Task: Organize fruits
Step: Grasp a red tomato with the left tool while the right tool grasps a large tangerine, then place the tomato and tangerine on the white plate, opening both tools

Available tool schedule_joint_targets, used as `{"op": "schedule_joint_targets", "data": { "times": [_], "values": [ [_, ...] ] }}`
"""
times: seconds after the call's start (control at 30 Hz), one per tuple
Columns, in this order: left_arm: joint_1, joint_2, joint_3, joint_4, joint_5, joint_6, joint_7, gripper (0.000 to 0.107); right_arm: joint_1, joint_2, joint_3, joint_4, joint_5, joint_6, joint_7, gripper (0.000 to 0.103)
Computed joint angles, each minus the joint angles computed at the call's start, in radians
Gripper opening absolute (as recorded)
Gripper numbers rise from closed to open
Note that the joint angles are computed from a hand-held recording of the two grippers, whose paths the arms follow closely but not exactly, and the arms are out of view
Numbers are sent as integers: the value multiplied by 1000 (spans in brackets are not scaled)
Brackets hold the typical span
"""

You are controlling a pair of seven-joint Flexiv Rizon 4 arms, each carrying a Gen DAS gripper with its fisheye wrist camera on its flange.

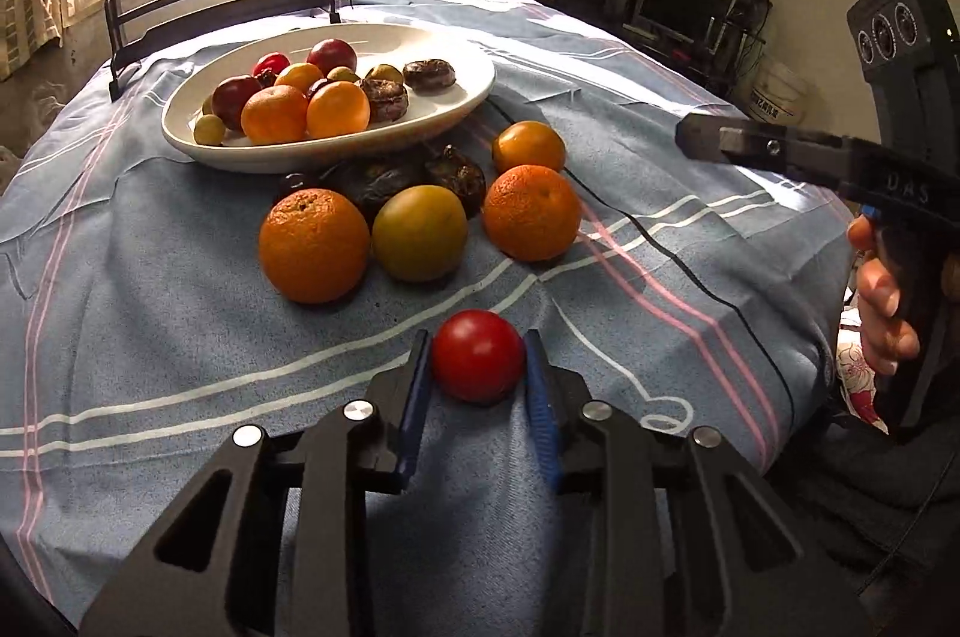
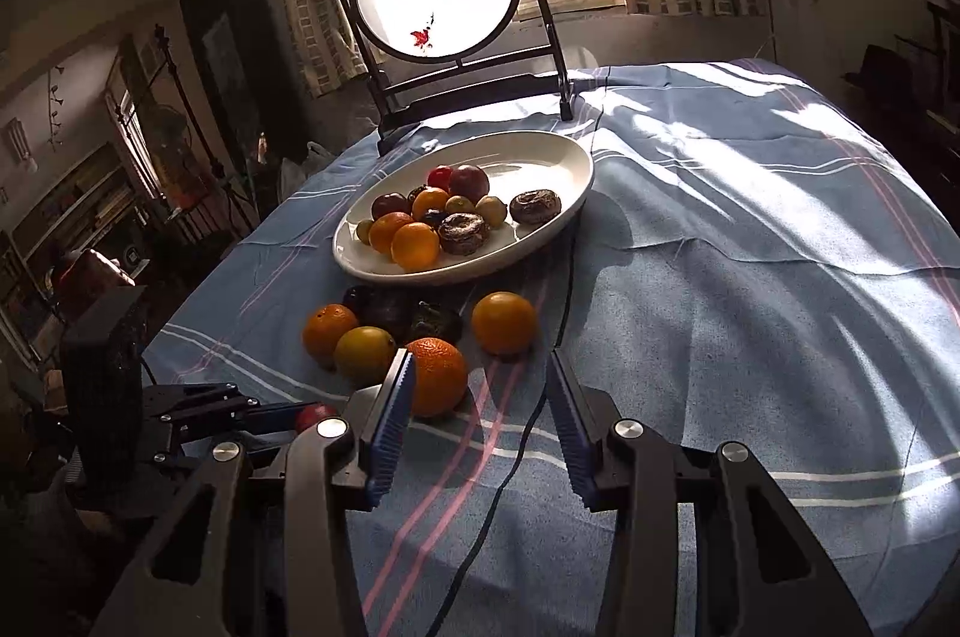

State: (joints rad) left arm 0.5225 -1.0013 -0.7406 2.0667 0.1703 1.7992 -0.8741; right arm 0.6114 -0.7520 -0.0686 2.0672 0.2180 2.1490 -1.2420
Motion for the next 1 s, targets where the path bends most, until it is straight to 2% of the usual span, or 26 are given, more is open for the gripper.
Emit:
{"op": "schedule_joint_targets", "data": {
  "times": [0.13, 0.27, 0.43, 0.53, 0.7, 0.8, 0.83, 0.9, 1.0],
  "values": [
    [44, 7, -25, 35, 29, 69, -23, 29, 27, -31, -10, -38, -39, -55, -17, 45],
    [101, 13, -53, 52, 72, 86, -63, 29, 187, -66, -170, -97, 33, -156, -26, 45],
    [121, 15, -55, 44, 92, 79, -87, 29, 267, -100, -282, -149, -11, -286, 36, 47],
    [131, 3, -63, 38, 91, 62, -91, 29, 276, -106, -310, -156, -45, -322, 85, 45],
    [142, -14, -76, 32, 82, 49, -86, 29, 250, -90, -289, -122, -93, -289, 135, 42],
    [166, -26, -101, 32, 81, 40, -82, 29, 105, -56, -131, -96, -128, -160, 127, 42],
    [174, -30, -114, 27, 79, 27, -79, 29, 77, -47, -104, -88, -128, -126, 119, 42],
    [185, -32, -141, 9, 64, -7, -68, 29, 30, -27, -68, -85, -124, -86, 107, 42],
    [166, -31, -170, -55, 21, -55, -35, 29, -23, -7, -59, -123, -125, -110, 98, 42]
  ]
}}
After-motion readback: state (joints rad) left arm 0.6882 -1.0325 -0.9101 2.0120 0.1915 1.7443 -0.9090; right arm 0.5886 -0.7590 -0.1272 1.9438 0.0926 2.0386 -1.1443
